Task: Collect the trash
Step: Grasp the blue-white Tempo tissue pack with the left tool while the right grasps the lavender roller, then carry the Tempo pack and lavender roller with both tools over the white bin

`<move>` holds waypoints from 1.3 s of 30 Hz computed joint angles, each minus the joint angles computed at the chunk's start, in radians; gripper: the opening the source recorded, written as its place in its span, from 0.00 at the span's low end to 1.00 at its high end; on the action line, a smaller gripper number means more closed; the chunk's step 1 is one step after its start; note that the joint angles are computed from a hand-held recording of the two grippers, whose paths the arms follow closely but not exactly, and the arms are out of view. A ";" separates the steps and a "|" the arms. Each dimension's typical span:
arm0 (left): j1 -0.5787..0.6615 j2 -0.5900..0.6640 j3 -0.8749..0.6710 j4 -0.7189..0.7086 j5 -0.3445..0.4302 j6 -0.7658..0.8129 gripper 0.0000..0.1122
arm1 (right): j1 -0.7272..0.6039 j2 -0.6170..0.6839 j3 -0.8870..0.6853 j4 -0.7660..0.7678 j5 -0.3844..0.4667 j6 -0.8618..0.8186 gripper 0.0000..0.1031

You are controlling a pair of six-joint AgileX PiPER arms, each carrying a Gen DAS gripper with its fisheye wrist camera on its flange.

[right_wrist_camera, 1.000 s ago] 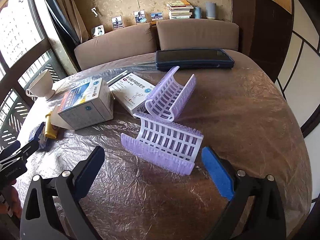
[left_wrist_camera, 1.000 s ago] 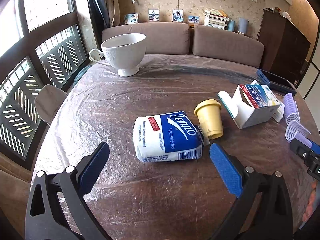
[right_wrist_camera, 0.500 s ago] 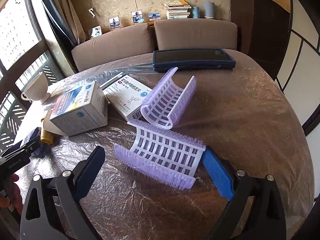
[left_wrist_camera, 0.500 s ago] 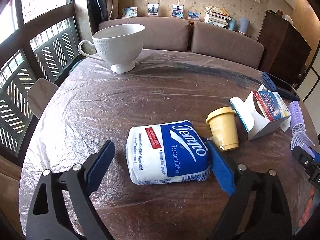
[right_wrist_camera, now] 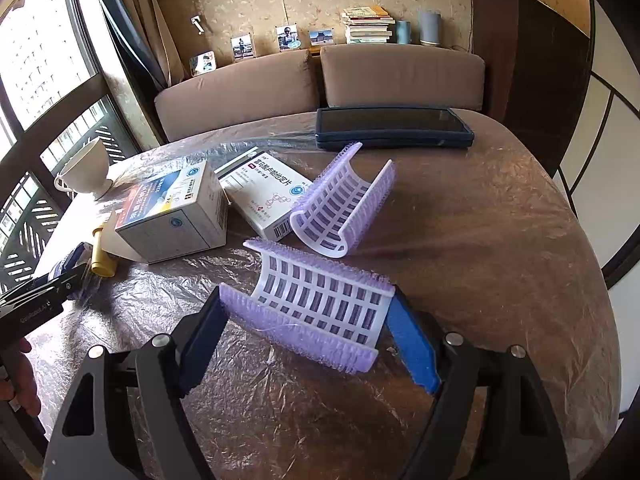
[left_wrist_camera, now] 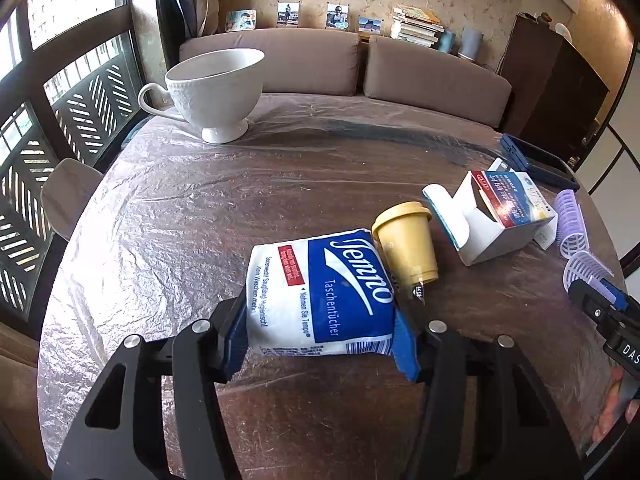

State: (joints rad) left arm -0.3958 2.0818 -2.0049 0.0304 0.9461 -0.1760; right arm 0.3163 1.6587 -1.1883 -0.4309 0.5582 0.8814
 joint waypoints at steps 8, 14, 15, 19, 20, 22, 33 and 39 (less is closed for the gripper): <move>-0.016 -0.052 0.061 0.016 -0.018 -0.022 0.52 | 0.007 -0.051 0.033 0.036 -0.006 -0.028 0.75; -0.016 -0.094 0.123 0.003 -0.044 -0.022 0.52 | 0.021 -0.071 0.041 0.057 0.002 -0.040 0.75; -0.018 -0.104 0.137 0.001 -0.051 -0.021 0.52 | 0.022 -0.076 0.046 0.066 0.000 -0.045 0.75; -0.024 -0.132 0.171 -0.018 -0.065 -0.007 0.52 | 0.027 -0.088 0.054 0.100 0.006 -0.076 0.75; -0.025 -0.138 0.177 -0.022 -0.067 -0.002 0.52 | 0.030 -0.091 0.055 0.105 0.008 -0.082 0.75; -0.029 -0.150 0.190 -0.036 -0.070 0.009 0.52 | 0.036 -0.096 0.056 0.115 0.012 -0.095 0.75; -0.062 -0.199 0.255 -0.074 -0.091 0.050 0.52 | 0.077 -0.131 0.061 0.154 0.034 -0.114 0.75; -0.073 -0.227 0.299 -0.095 -0.102 0.079 0.52 | 0.107 -0.139 0.062 0.140 0.051 -0.089 0.75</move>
State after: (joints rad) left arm -0.4691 1.8548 -1.7057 -0.0646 0.8445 -0.0972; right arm 0.4228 1.5194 -1.1262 -0.2907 0.6092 0.7922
